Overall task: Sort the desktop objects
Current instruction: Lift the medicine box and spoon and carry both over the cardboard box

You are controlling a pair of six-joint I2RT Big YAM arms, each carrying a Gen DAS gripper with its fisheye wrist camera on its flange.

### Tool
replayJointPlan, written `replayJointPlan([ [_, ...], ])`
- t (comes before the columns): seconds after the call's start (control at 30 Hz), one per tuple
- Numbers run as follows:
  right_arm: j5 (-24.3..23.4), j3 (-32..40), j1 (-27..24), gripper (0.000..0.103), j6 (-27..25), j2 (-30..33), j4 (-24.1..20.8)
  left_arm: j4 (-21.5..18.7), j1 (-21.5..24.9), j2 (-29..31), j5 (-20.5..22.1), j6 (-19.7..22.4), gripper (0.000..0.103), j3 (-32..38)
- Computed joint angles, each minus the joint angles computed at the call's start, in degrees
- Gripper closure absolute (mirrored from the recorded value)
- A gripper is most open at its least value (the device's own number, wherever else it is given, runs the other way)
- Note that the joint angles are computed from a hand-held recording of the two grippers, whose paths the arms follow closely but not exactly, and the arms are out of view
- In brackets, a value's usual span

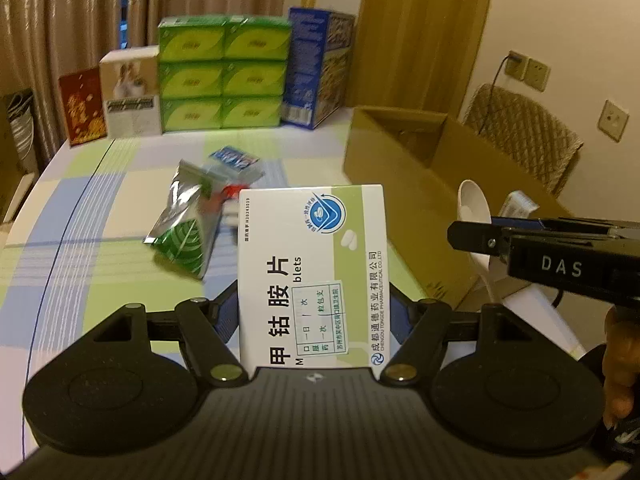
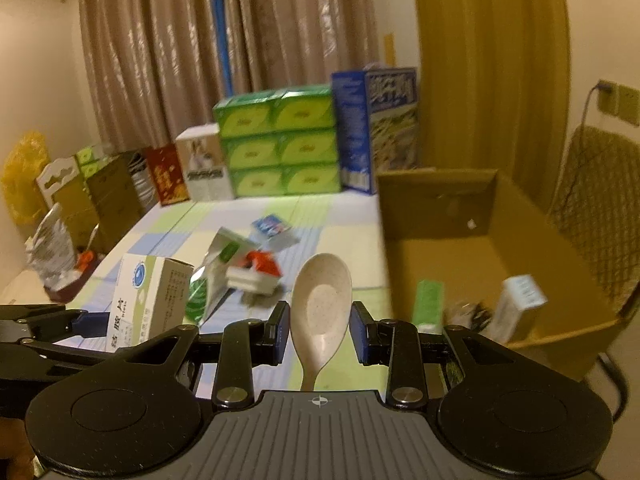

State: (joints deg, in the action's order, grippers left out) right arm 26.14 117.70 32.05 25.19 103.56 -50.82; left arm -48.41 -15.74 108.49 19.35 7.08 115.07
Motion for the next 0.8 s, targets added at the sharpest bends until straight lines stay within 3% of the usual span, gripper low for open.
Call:
replayJointPlan([
  [0.3,2.8,-2.4,-2.2,0.073,-1.3,-5.0,-2.2,-1.4,-3.7,0.3,1.1,-0.6,0.036,4.8],
  [0.8,3.7,-11.4,-6.5,0.073,-2.5,-12.8,-1.2,-4.9,-9.3,2.9,1.5,-1.3,0.036,11.7],
])
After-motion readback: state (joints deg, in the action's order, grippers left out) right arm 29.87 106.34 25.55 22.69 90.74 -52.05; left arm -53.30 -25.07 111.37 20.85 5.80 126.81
